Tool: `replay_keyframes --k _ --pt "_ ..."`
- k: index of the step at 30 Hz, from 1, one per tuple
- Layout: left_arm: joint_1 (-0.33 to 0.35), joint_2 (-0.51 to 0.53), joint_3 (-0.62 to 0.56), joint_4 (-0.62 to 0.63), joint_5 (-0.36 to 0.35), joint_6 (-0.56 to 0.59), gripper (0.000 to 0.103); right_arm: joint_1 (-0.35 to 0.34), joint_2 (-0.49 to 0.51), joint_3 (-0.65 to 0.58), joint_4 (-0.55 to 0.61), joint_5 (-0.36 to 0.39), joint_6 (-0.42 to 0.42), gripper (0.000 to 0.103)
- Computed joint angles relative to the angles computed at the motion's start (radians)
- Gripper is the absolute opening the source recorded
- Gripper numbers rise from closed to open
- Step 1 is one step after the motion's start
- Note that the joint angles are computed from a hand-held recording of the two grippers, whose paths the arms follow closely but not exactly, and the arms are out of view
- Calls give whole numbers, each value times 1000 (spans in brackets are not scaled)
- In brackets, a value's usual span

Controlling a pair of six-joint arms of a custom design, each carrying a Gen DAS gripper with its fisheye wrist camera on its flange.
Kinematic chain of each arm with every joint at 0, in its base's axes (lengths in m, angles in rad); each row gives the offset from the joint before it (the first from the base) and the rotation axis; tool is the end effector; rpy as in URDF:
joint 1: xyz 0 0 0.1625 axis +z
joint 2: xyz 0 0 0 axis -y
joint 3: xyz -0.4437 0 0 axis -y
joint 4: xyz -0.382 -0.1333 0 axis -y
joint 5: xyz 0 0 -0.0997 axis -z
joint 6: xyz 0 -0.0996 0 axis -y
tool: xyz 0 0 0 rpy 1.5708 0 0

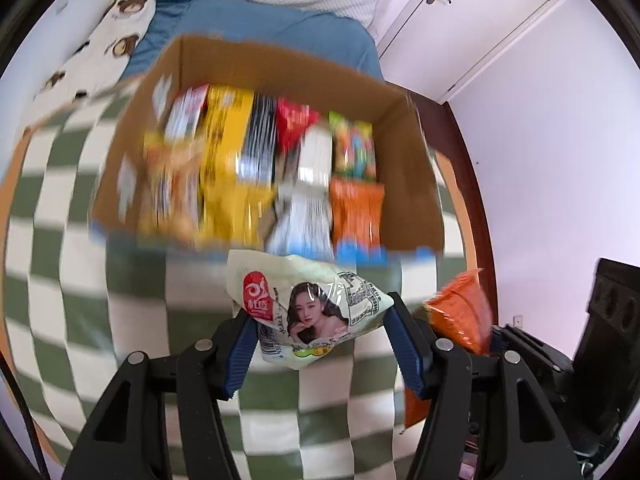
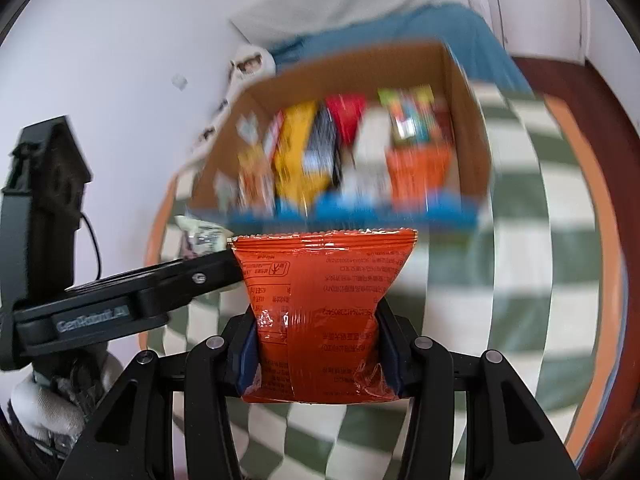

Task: Organize snacks
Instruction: 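Carry both packets into the box and open both tools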

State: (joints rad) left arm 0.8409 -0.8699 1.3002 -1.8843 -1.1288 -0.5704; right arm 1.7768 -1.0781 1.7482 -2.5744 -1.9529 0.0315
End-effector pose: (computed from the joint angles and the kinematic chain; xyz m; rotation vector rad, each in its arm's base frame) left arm -0.3502 -0.6552 0.2412 0.2514 2.6987 -0.2424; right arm 0.2238 -0.6007 0.2615 0.1508 -2.7533 0.5238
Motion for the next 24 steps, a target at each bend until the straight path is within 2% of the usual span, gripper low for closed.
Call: replay_keyframes --k 4,7,10,12,14,17,18,19,21,23,24 --pt "64 165 -295 168 18 46 59 -11 121 -189 30 -46 -24 52" --pt "110 305 -545 328 45 49 59 -34 225 -343 102 -67 -9 52" --pt "144 410 -715 439 54 51 59 -59 307 -458 160 -80 4 52" --pt "159 459 -784 486 58 55 59 -72 355 -533 219 -89 14 52" --pt "169 500 -844 538 76 58 60 -88 378 -558 227 -69 25 52" --pt "189 585 -994 660 39 56 61 -105 416 -618 309 -69 64 55" --pt "193 602 -1023 686 39 55 62 -110 428 -640 343 -73 86 68" --pt "196 609 -1027 688 46 60 63 -112 441 -660 372 -87 101 90" --pt "195 576 -952 624 48 72 72 -110 461 -684 404 -134 103 96" --pt "192 563 -924 603 38 80 86 -112 467 -689 427 -145 99 97" --pt "187 558 -911 597 46 80 88 -111 466 -686 427 -148 92 97"
